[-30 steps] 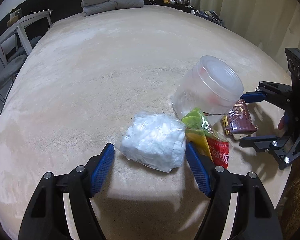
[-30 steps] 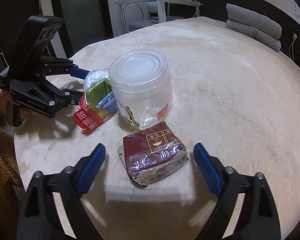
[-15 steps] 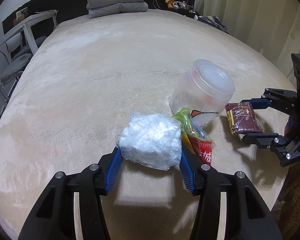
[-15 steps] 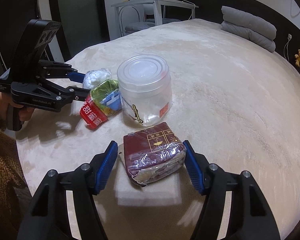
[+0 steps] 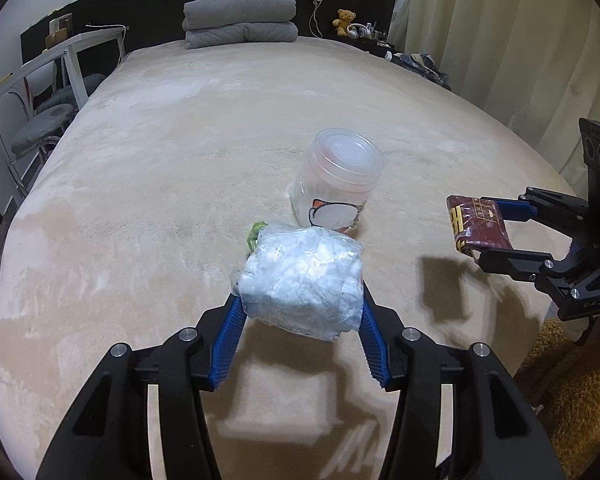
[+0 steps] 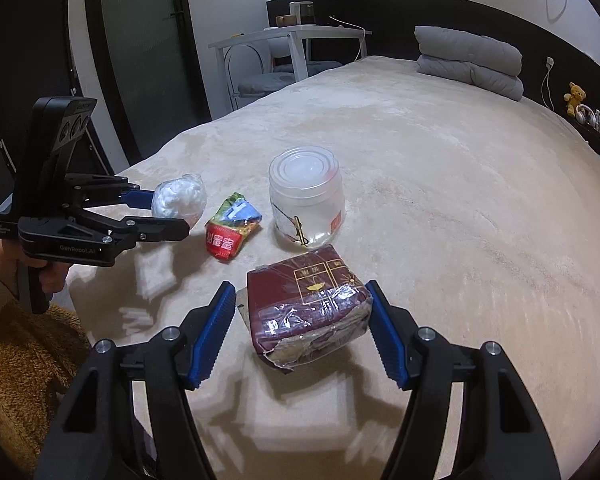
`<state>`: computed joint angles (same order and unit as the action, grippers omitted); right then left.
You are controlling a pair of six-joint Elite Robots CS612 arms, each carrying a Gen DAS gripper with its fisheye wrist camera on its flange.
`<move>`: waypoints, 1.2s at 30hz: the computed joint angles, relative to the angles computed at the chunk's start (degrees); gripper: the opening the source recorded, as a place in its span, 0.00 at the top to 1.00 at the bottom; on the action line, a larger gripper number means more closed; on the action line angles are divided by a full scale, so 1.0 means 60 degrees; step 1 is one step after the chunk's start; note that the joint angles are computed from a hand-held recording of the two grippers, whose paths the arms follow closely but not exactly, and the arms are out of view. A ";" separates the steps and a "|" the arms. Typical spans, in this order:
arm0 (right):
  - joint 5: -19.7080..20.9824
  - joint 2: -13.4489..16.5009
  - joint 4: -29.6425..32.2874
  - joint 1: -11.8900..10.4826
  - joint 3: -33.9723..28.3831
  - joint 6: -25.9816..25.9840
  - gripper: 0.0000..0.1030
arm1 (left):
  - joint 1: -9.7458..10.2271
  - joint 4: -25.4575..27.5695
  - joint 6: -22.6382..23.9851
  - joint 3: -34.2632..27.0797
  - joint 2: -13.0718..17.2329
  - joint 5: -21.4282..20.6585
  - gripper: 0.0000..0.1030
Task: Collect trash
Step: 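Carry the white plastic bag and maroon packet down over the black bin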
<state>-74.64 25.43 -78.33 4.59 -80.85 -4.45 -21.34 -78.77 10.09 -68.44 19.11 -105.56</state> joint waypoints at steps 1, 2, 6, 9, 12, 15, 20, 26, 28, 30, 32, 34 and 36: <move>0.0000 0.0042 0.0045 0.0005 -0.0116 0.0091 0.36 | -0.0005 0.0046 -0.0098 -0.0174 0.0069 -0.0072 0.50; -0.0006 0.0082 0.0105 0.0011 -0.0241 0.0167 0.36 | -0.0003 0.0071 -0.0189 -0.0341 0.0136 -0.0151 0.50; -0.0087 0.0298 0.0312 0.0048 -0.0829 0.0552 0.36 | -0.0035 0.0302 -0.0548 -0.1151 0.0480 -0.0387 0.50; -0.0106 0.0474 0.0476 0.0093 -0.1281 0.0804 0.36 | -0.0060 0.0550 -0.0755 -0.1724 0.0728 -0.0535 0.50; -0.0109 0.0613 0.0623 0.0130 -0.1665 0.1024 0.36 | -0.0093 0.0813 -0.1041 -0.2349 0.1004 -0.0590 0.50; -0.0119 0.0762 0.0701 0.0162 -0.2079 0.1264 0.36 | -0.0120 0.0966 -0.1228 -0.2846 0.1219 -0.0647 0.50; -0.0196 0.0969 0.0881 0.0218 -0.2681 0.1620 0.36 | -0.0170 0.1177 -0.1364 -0.3523 0.1513 -0.0745 0.50; -0.0273 0.1212 0.1188 0.0308 -0.3402 0.1998 0.36 | -0.0228 0.1344 -0.1562 -0.4312 0.1849 -0.0806 0.50; -0.0326 0.1282 0.1278 0.0350 -0.3612 0.2089 0.36 | -0.0244 0.1386 -0.1652 -0.4540 0.1945 -0.0792 0.50; -0.0329 0.1337 0.1381 0.0387 -0.3776 0.2181 0.36 | -0.0254 0.1477 -0.1797 -0.4775 0.2044 -0.0857 0.50; -0.0376 0.1390 0.1492 0.0438 -0.3945 0.2229 0.36 | -0.0283 0.1606 -0.1834 -0.5005 0.2137 -0.0861 0.50; -0.0390 0.1442 0.1587 0.0481 -0.4115 0.2272 0.36 | -0.0314 0.1752 -0.1825 -0.5217 0.2213 -0.0890 0.50; -0.0386 0.1491 0.1676 0.0507 -0.4273 0.2340 0.36 | -0.0349 0.1898 -0.1814 -0.5404 0.2281 -0.0885 0.50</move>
<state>-76.96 34.38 -68.28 7.63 -106.49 9.59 -23.43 -67.38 -0.79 -100.86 32.79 -110.88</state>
